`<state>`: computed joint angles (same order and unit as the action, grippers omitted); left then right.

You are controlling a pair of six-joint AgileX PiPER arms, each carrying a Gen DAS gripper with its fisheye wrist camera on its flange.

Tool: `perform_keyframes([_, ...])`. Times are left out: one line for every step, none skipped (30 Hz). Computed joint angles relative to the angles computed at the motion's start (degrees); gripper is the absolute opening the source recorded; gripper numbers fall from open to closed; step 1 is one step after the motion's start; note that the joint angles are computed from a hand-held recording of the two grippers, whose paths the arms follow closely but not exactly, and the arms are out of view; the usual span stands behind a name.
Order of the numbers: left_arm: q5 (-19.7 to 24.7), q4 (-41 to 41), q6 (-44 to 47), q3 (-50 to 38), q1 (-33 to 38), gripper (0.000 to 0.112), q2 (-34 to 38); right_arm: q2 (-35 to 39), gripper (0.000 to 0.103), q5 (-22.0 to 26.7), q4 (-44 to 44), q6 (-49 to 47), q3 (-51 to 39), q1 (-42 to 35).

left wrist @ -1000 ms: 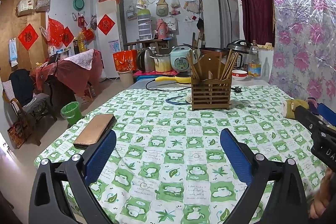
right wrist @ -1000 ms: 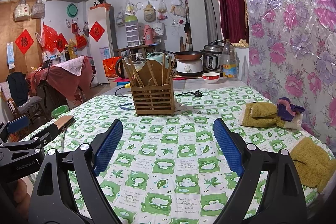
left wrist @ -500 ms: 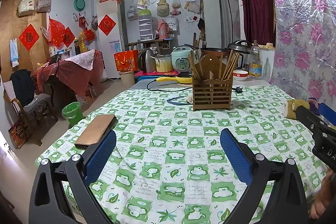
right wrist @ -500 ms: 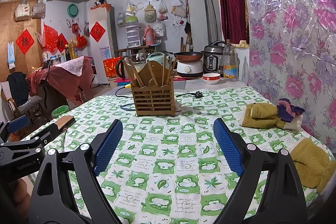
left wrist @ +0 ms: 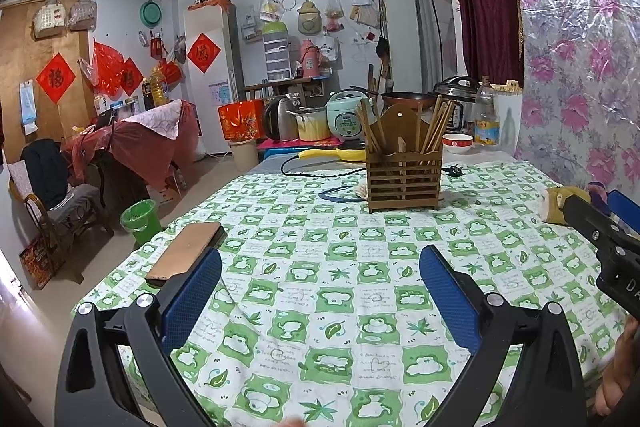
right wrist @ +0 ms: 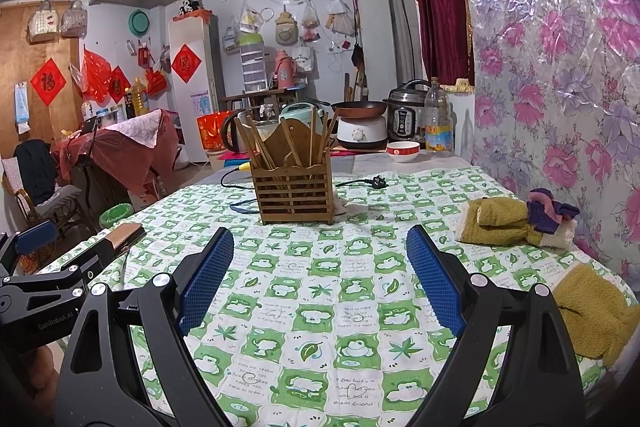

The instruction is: Organize utensils

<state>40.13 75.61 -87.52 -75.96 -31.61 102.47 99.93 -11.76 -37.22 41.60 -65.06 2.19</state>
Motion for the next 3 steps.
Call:
perform_keyframes([-0.4, -0.49, 0.54, -0.21, 0.14, 0.097, 0.09, 0.0, 0.086, 0.22, -0.36, 0.45, -0.23, 0.09])
perform_keyframes([-0.52, -0.6, 0.56, -0.12, 0.23, 0.097, 0.02, -0.01, 0.086, 0.33, -0.27, 0.49, -0.32, 0.2])
perform_keyframes([-0.55, -0.68, 0.54, -0.03, 0.28, 0.097, -0.04, 0.01, 0.086, 0.2, -0.28, 0.4, -0.24, 0.12])
